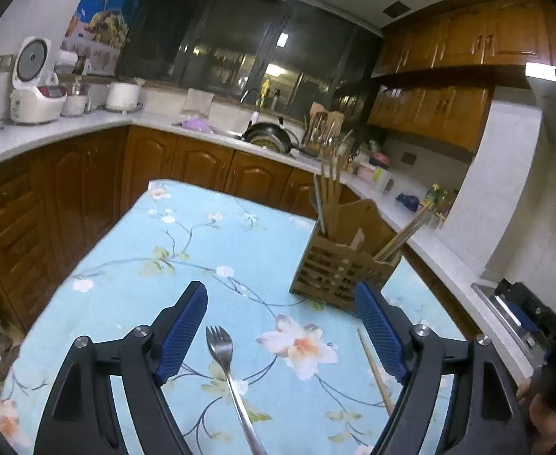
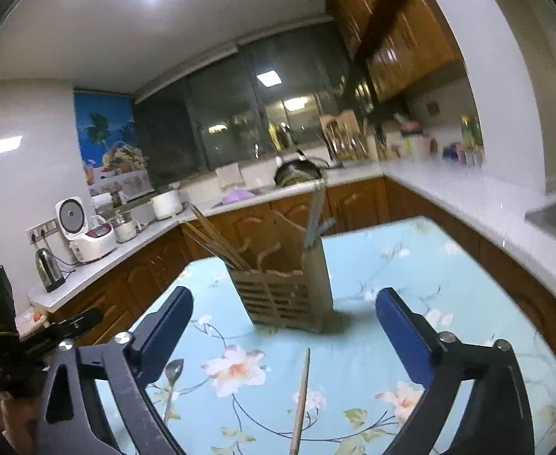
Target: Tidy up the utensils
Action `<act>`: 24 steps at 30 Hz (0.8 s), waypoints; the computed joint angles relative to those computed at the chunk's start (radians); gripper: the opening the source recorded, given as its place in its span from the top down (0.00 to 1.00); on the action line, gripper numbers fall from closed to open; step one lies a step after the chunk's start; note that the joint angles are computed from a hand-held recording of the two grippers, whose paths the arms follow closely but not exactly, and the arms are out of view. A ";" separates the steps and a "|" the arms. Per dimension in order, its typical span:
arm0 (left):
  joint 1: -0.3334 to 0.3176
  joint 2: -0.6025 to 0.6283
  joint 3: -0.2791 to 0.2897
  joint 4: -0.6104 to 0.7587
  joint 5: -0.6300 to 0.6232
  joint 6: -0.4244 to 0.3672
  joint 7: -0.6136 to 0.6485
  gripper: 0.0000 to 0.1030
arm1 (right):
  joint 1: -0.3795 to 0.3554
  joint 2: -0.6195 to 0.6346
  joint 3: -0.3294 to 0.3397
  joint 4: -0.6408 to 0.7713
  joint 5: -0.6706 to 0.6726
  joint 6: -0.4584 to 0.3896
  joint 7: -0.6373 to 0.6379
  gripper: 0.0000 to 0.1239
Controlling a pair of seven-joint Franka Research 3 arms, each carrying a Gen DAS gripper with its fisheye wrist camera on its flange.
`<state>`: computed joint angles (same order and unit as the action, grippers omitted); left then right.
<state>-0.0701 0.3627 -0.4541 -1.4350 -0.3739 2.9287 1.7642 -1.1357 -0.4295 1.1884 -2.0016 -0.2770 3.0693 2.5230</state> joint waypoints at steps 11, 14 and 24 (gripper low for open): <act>0.051 -0.150 -0.048 -0.371 0.092 0.345 0.027 0.01 | 0.055 -0.255 -0.017 -0.187 0.083 0.055 -0.039 0.17; 0.079 -0.172 -0.074 -0.437 0.120 0.370 -0.002 0.01 | 0.076 -0.302 -0.013 -0.238 0.116 0.065 -0.047 0.17; 0.122 -0.239 -0.093 -0.527 0.247 0.353 -0.097 0.01 | 0.108 -0.350 -0.003 -0.286 0.164 0.055 -0.072 0.17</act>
<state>0.0514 0.1238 -0.5469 -1.9618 -0.1269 3.2818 1.6676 -1.0276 -0.7792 1.1854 -2.2880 -0.1129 3.1242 2.4511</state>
